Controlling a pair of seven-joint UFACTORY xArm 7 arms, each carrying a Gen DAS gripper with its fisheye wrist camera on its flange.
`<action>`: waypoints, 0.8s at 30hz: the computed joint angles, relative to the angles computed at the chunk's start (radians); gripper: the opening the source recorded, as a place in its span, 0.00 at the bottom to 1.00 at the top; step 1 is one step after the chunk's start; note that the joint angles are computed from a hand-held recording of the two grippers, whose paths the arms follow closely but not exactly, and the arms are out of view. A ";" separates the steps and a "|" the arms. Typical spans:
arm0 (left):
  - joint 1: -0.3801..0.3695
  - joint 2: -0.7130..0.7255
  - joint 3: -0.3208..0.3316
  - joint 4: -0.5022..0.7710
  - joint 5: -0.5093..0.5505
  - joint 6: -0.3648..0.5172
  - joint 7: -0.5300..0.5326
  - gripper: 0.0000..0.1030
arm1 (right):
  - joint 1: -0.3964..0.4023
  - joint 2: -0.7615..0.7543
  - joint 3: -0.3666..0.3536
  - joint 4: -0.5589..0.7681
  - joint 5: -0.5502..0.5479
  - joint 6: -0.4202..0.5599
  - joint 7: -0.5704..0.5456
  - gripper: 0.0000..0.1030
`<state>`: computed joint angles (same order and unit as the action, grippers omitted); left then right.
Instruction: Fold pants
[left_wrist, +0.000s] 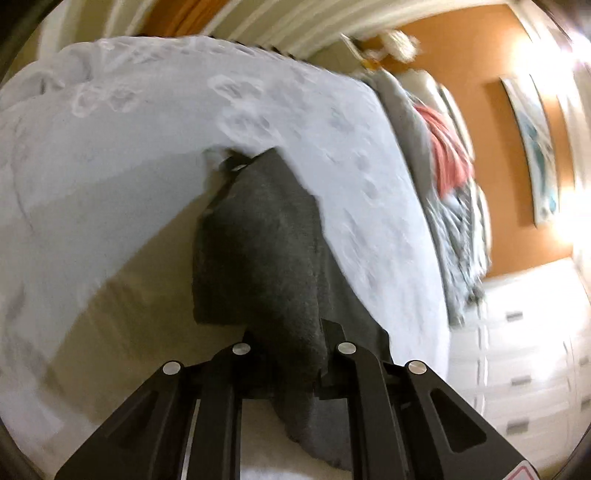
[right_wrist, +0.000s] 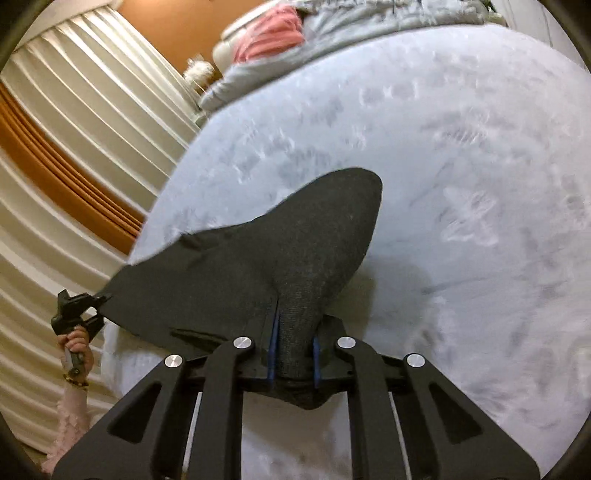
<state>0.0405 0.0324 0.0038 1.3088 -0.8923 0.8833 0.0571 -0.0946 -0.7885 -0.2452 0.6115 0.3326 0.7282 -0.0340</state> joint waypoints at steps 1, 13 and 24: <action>-0.008 -0.017 -0.007 -0.014 0.043 0.031 -0.004 0.10 | -0.021 -0.022 0.004 0.000 -0.026 0.019 0.009 0.12; -0.066 0.002 -0.026 -0.048 0.228 0.069 -0.184 0.23 | -0.193 -0.143 0.143 -0.092 -0.363 0.032 0.158 0.43; -0.086 -0.003 -0.037 -0.051 0.269 0.039 -0.214 0.31 | 0.122 0.257 0.364 -0.004 -0.357 -0.140 0.183 0.51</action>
<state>-0.0450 0.0293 -0.0331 1.2577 -0.6229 0.9222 -0.1571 0.0273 -0.5317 0.1186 0.6078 -0.0243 0.5882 0.1488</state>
